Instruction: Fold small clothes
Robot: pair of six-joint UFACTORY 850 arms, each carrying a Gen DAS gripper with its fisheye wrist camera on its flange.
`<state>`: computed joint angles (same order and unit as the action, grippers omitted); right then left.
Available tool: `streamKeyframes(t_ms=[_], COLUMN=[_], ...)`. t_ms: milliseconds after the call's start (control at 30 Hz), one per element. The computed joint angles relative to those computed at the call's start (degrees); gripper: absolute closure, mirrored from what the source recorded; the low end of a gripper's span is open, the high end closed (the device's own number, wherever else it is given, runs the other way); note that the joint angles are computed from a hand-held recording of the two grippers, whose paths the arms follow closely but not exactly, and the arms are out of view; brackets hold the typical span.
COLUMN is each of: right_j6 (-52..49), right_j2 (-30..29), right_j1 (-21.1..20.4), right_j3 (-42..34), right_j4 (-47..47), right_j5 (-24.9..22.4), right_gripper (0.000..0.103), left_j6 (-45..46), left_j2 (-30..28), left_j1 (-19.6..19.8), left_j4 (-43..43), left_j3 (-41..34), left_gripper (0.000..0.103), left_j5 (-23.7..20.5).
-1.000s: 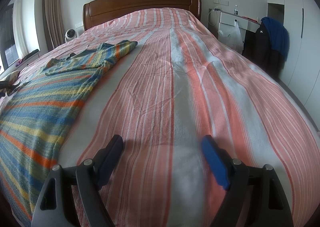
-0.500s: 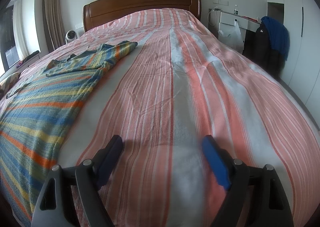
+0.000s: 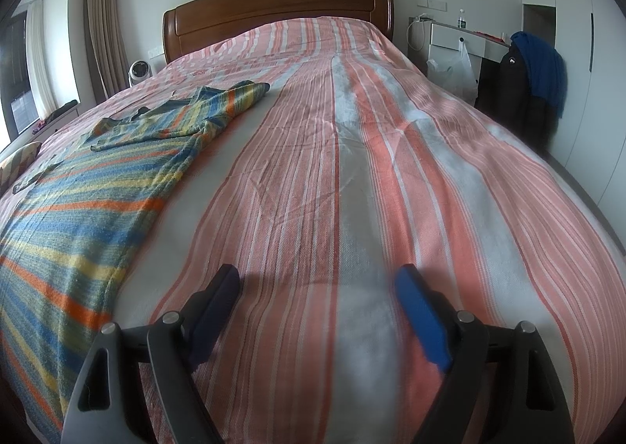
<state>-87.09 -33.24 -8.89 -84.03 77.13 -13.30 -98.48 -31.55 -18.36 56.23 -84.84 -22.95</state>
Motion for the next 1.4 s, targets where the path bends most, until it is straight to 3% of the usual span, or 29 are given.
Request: streamKeyframes(t_ms=[367,800,1200,1400], right_j6=[-0.76,-0.74,1.47,2.37], right_j2=[0.05,0.05,0.56,0.44], right_j1=[-0.04,-0.17,0.85,0.93], right_j3=[0.10,0.04,0.56,0.39], right_j4=[0.73,0.87,-2.06,-2.89], right_j5=[-0.24,-0.94,2.37,2.56], right_gripper=[0.021,0.020,0.017,0.017], left_j6=[-7.47,-0.55,-6.69,-3.23], left_j2=[1.97,-0.20,1.54,3.08], left_j1=[-1.38,-2.68,-1.57,-2.42], left_j4=[5.74,0.57,6.31,4.29], left_j3=[2.16,-0.22,2.42,3.60], left_gripper=[0.005,0.005,0.005,0.005], left_j5=[-2.07,-6.38,-0.71,0.47])
